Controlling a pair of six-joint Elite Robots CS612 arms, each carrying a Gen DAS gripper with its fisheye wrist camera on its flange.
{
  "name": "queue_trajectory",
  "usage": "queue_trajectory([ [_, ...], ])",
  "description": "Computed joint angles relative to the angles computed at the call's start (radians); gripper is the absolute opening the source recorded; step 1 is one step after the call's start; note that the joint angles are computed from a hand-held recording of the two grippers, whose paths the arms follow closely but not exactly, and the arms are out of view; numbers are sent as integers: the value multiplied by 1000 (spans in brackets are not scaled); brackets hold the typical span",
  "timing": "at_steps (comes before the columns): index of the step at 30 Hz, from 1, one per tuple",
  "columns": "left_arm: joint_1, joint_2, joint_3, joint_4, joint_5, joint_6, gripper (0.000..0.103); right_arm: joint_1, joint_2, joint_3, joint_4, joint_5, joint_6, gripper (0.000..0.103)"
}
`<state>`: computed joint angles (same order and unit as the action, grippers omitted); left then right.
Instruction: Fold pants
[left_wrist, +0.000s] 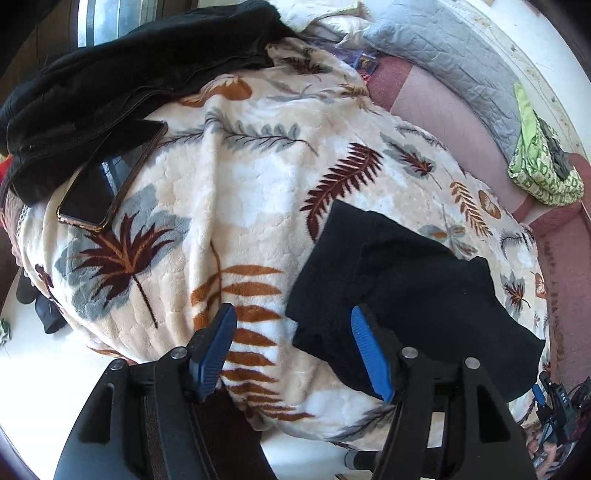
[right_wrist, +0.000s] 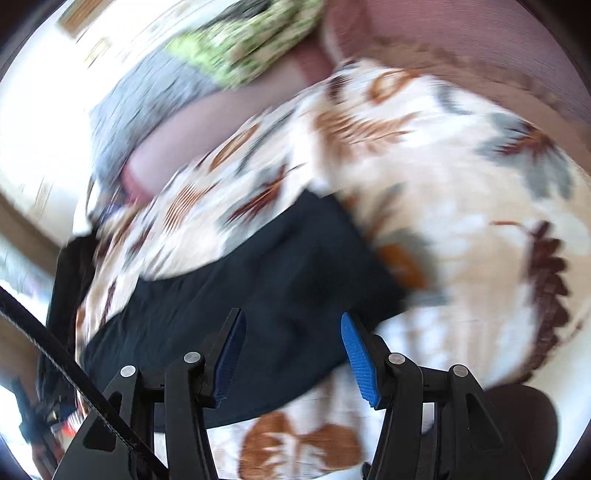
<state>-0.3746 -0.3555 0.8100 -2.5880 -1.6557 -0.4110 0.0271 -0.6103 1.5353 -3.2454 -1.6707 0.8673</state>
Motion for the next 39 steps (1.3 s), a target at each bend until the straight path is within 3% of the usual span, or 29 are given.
queue_trajectory([
  [5, -24, -9, 11, -47, -18, 70, 64, 0, -23, 45, -71, -103, 37, 58],
  [7, -41, -5, 3, -50, -16, 115, 67, -7, -12, 22, -112, -50, 2, 58],
  [10, -59, 11, -24, -14, -43, 141, 67, -13, 18, -49, -93, 52, -83, 58],
  [12, -67, 20, -35, 12, -74, 144, 67, -20, 54, -114, -56, 147, -142, 58],
  [15, -76, 23, -34, 33, -98, 154, 67, -34, 107, -203, 46, 193, -189, 58],
  [16, -77, 21, -29, 30, -97, 157, 67, -37, 113, -210, 64, 181, -188, 53],
  [18, -77, 17, -20, 17, -89, 159, 67, -47, 119, -212, 84, 123, -186, 3],
  [19, -76, 17, -18, 14, -87, 157, 67, -54, 118, -209, 99, 107, -177, 0],
  [21, -72, 18, -20, 12, -86, 149, 67, -67, 107, -193, 89, 119, -131, 0],
  [22, -71, 18, -18, 8, -88, 144, 67, -60, 95, -192, 110, 91, -122, 0],
  [23, -70, 17, -16, 3, -90, 142, 67, -53, 86, -190, 107, 72, -121, 11],
  [24, -69, 17, -14, -5, -91, 138, 67, -46, 80, -188, 86, 67, -122, 32],
  [26, -69, 17, -11, -16, -95, 128, 67, -30, 86, -211, 13, 121, -141, 60],
  [27, -69, 17, -11, -17, -103, 125, 67, -26, 89, -222, 6, 145, -158, 60],
  [31, -74, 7, 12, -33, -104, 147, 67, -6, 165, -393, 80, 366, -233, 60],
  [33, -75, 1, 23, -44, -98, 151, 67, -1, 236, -532, 154, 503, -246, 58],
  [37, -70, -3, 33, -58, -105, 140, 68, 4, 381, -811, 388, 640, -237, 58],
  [38, -69, -5, 35, -60, -104, 138, 68, 5, 420, -888, 490, 638, -236, 58],
  [39, -68, -7, 39, -65, -103, 135, 68, 9, 443, -937, 568, 594, -244, 42],
])
